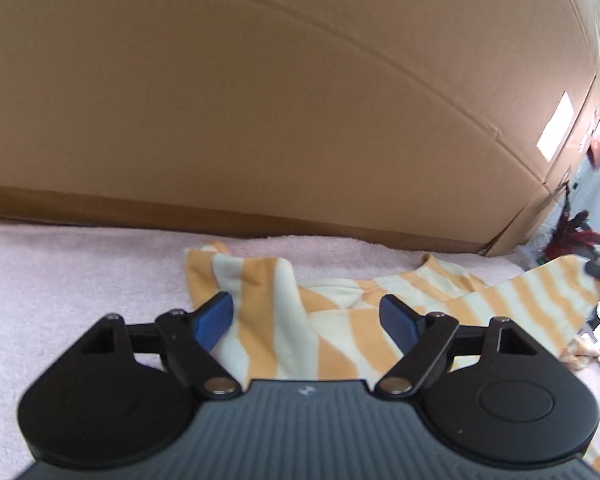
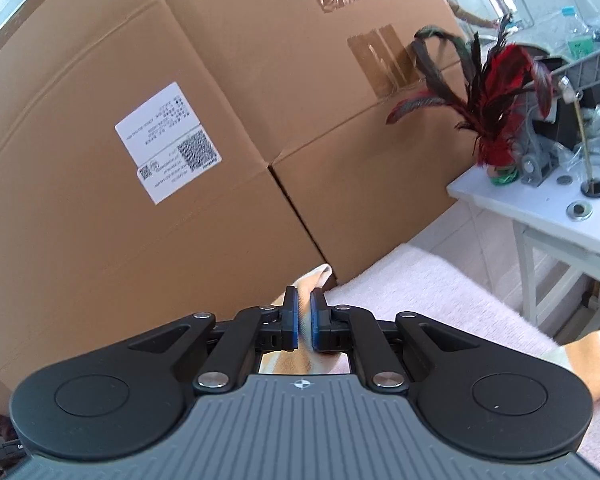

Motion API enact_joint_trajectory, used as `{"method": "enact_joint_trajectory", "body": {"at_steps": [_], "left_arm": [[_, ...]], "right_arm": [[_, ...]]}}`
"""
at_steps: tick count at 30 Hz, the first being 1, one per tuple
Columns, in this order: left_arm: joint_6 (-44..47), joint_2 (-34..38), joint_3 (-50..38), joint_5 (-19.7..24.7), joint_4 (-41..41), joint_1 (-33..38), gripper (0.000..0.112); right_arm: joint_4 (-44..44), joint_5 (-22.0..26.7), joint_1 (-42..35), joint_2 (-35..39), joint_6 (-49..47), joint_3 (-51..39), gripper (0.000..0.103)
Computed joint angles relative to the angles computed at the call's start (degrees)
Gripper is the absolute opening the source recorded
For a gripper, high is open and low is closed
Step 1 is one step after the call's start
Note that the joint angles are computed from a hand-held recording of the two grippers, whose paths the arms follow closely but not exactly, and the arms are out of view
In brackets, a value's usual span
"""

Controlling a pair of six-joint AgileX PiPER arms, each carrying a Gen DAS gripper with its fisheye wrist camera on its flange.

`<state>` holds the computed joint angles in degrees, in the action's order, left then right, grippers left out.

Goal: Fold clothes
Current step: 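Lower the folded side onto the shirt and open the right gripper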

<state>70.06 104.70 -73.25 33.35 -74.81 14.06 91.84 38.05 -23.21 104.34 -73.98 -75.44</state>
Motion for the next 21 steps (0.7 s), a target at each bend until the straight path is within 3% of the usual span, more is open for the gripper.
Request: {"method": "enact_joint_trajectory", "body": {"at_steps": [5,8,11,13,18,21], "left_arm": [[1.8,-3.7,4.0,-2.7,0.1,-0.2,0.085],[5.5,-7.4,8.4,-6.2,-0.4,-0.5,0.085],[14.2,-9.6,11.1,-4.6,-7.2,0.8,0.082],[16.7,-9.4,10.6,-6.6,-9.6,-1.3,0.082],[-3.4,-3.4,3.6,-12.9,8.8,-5.6,0.08],[-5.8,-3.1,3.3,-14.5,10.7,-5.6,0.082]], "right_arm": [[-8.3,-2.5,1.2,1.8,8.1,-4.1,0.007],[-8.2,-5.4,2.1,2.3,6.3,-3.0,0.007],[-6.5,-7.0,2.5,2.3,3.0,-1.1,0.007],[-5.7,-7.7,2.9,2.0,1.8,-0.2,0.007],[5.0,-14.8,5.5,-0.1,-11.5,3.2,0.007],[-4.1,-18.6,6.7,1.3,-3.9,0.9,0.004]]}}
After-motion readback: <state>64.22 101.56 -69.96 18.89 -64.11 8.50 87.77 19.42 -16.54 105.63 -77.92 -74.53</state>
